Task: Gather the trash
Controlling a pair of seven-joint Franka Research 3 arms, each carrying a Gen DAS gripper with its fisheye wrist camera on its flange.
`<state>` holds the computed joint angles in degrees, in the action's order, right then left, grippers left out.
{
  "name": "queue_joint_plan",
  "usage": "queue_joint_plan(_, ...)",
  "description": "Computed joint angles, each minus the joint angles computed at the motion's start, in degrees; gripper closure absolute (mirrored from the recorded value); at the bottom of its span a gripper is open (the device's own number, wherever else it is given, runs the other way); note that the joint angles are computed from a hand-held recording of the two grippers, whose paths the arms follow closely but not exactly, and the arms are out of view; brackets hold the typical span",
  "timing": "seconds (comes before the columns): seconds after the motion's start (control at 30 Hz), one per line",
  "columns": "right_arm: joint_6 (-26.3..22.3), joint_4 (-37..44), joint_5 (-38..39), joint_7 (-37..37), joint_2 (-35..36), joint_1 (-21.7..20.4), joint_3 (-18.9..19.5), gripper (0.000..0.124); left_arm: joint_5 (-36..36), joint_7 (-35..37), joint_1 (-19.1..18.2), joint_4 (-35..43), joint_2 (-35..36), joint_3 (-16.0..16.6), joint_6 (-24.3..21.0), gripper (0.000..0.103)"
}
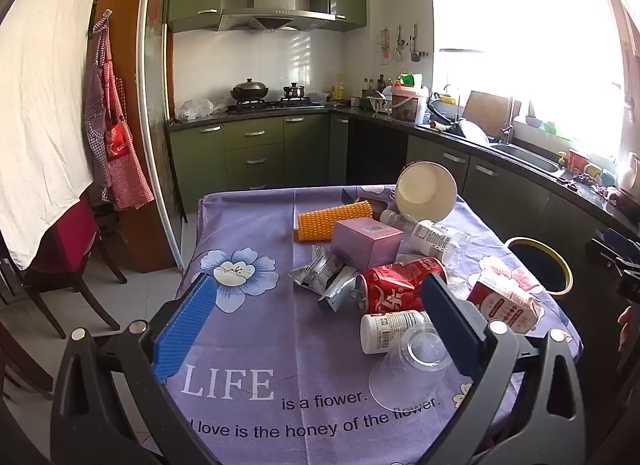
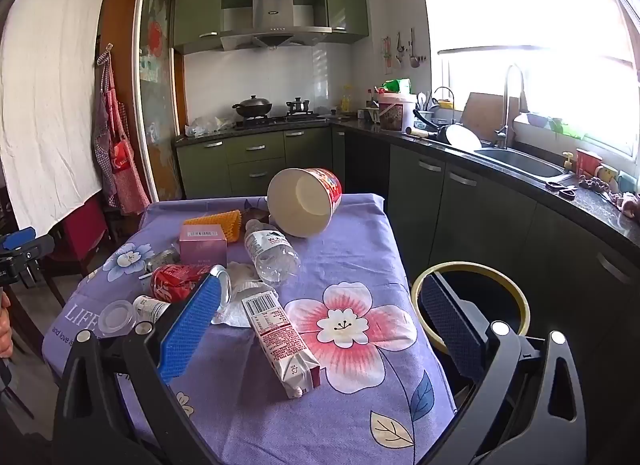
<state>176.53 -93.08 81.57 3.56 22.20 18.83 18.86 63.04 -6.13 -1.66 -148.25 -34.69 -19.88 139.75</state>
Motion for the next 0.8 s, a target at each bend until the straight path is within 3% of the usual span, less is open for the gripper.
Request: queue_joint_plan(0.8,1.49,0.22,-4.7,3.4,1.65,-1.5,2.32,0.025,0.28,0.43,-0.19,1.31,1.28,-0.1,-0.3,0.006)
